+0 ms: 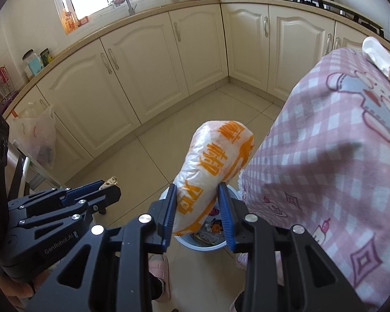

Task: Collect trash
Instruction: 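Carry both items over the blue bucket and open both tools to drop them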

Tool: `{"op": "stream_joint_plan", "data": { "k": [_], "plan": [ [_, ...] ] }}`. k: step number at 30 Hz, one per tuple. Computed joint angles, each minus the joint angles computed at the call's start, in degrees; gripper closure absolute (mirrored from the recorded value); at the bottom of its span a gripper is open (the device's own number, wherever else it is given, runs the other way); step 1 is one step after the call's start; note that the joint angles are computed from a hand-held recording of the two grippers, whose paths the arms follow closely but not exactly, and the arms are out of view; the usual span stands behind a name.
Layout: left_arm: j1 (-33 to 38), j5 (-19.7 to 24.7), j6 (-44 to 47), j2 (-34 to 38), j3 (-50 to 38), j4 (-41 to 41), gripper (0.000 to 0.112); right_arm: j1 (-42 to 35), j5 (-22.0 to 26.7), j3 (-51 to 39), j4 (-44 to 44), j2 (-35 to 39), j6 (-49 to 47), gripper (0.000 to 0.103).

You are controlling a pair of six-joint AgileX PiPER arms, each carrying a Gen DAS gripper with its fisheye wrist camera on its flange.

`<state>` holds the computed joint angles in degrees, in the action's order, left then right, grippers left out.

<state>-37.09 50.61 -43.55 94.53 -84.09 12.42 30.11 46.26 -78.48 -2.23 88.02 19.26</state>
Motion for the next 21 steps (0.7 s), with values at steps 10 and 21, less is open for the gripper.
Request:
{"op": "stream_joint_plan", "data": {
  "k": [10, 21],
  "plan": [
    [4.3, -0.8, 6.8, 6.7, -4.4, -6.3, 0.091, -2.7, -1.1, -2.1, 1.5, 4.8, -1.9, 0.072],
    [5.1, -0.4, 8.4, 10.7, -9.5, -8.5, 0.062, -4.1, -1.3, -3.7, 2.3, 7.4, -3.0, 0.072]
  ]
}}
